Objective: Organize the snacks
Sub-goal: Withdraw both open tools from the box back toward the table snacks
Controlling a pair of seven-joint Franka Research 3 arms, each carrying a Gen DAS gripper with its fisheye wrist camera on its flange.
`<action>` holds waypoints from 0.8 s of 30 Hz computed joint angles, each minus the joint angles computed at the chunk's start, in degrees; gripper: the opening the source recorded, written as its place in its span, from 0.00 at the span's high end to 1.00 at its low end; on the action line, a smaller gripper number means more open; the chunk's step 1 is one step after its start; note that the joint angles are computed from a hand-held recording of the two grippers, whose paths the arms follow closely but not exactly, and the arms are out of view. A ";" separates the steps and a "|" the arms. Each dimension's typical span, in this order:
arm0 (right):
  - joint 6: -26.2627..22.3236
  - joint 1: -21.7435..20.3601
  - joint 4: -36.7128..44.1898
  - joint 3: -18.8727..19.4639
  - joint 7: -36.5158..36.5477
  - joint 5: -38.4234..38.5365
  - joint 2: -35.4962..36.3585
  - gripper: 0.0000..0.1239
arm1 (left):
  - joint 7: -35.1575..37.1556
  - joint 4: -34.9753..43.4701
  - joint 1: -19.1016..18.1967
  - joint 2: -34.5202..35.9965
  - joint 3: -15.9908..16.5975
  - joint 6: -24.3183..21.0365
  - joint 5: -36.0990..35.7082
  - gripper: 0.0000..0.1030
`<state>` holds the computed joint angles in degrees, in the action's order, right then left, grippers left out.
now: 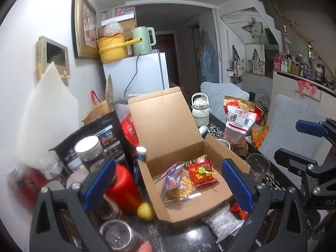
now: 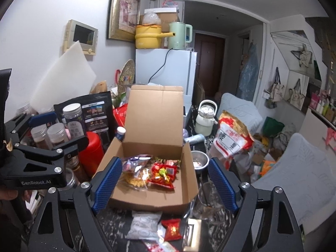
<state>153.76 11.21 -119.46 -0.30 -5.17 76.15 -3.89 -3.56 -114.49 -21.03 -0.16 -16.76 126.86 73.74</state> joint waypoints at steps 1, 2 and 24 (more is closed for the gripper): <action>0.08 -0.05 -0.99 -0.08 -0.72 0.49 -0.83 0.31 | -0.20 -0.44 -0.15 -0.33 -0.14 0.11 0.12 0.01; 0.07 -0.06 -1.91 -0.24 -1.39 1.01 -1.58 0.31 | -0.60 -1.02 -0.29 -0.79 -0.31 0.33 0.16 0.01; -0.83 -0.50 -19.30 -4.12 -13.43 9.95 -12.19 0.31 | -7.87 -7.84 -4.03 -1.02 -3.24 3.33 -1.71 0.01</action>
<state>152.93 10.71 -138.76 -4.42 -18.60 86.10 -16.08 -11.43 -122.33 -25.06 -1.19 -20.00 130.19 72.03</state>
